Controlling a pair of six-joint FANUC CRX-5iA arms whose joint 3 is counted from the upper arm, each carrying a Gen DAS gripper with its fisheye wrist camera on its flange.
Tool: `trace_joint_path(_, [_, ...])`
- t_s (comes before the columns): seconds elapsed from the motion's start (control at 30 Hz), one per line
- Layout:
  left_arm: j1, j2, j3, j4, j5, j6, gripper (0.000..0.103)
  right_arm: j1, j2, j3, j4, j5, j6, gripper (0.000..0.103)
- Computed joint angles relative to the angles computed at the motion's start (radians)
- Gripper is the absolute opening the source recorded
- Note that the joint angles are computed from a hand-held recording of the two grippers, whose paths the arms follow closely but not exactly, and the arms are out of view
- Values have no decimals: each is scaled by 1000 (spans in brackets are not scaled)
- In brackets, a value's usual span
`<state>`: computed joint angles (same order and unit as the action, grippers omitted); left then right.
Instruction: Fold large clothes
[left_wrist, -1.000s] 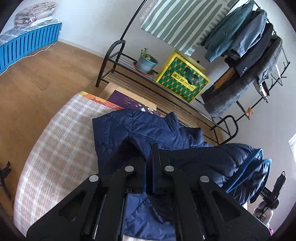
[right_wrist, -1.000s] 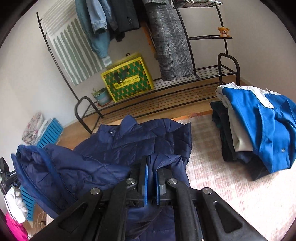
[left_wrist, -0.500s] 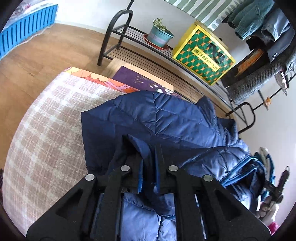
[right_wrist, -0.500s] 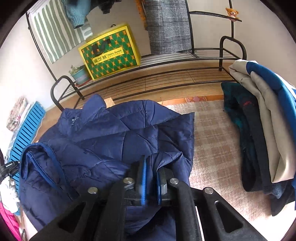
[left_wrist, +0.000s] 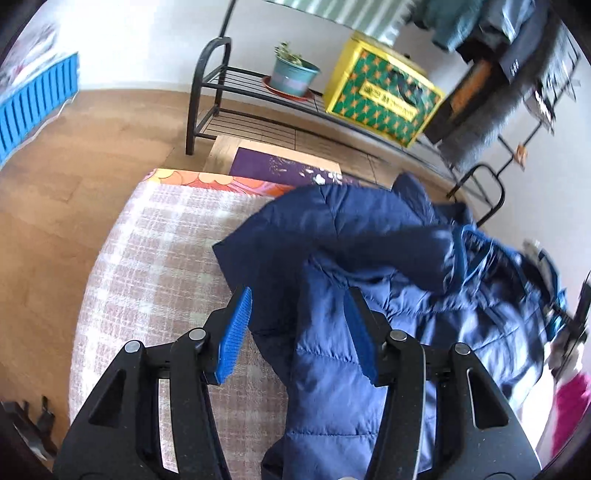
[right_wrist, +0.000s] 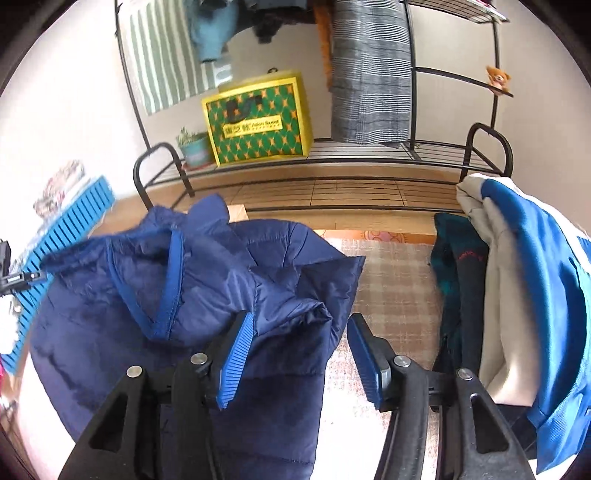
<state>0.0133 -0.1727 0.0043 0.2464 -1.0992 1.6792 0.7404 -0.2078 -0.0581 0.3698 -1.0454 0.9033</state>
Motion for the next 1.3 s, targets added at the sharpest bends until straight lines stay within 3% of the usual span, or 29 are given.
trace_joint_path(0.23, [-71, 146, 145, -101, -63, 147, 53, -17, 97, 73, -1, -22, 65, 59])
trace_joint_path(0.33, [-83, 174, 177, -129, -84, 201, 53, -36, 167, 145, -12, -91, 68, 56])
trace_joint_path(0.47, [-61, 132, 109, -58, -45, 125, 53, -69, 147, 159, -87, -62, 69, 53])
trace_joint_path(0.53, [-54, 111, 80, -39, -49, 88, 53, -81, 101, 124, -136, -16, 109, 53])
trace_joint_path(0.63, [-61, 114, 85, -59, -83, 77, 52, -103, 77, 114, -225, -24, 169, 53])
trace_joint_path(0.67, [-68, 114, 89, -73, -86, 82, 43, -103, 79, 114, -235, -40, 179, 50])
trace_joint_path(0.7, [-75, 110, 89, -79, -84, 82, 28, -96, 85, 112, -224, -50, 177, 47])
trace_joint_path(0.77, [-98, 105, 99, -115, -75, 92, 8, -75, 85, 96, -197, -55, 169, 31])
trace_joint_path(0.8, [-117, 106, 112, -152, -75, 98, 3, -60, 84, 86, -172, -55, 155, 27])
trace_joint_path(0.87, [-152, 109, 135, -216, -79, 100, 1, -36, 81, 70, -129, -52, 137, 7])
trace_joint_path(0.93, [-192, 112, 165, -297, -86, 119, 0, -13, 83, 60, -67, -64, 112, 2])
trace_joint_path(1.07, [-230, 110, 206, -392, -63, 179, 0, 29, 82, 40, 61, -77, 63, 0])
trace_joint_path(1.3, [-285, 208, 334, -530, -105, 243, 0, 47, 128, 43, 238, -82, -34, 0])
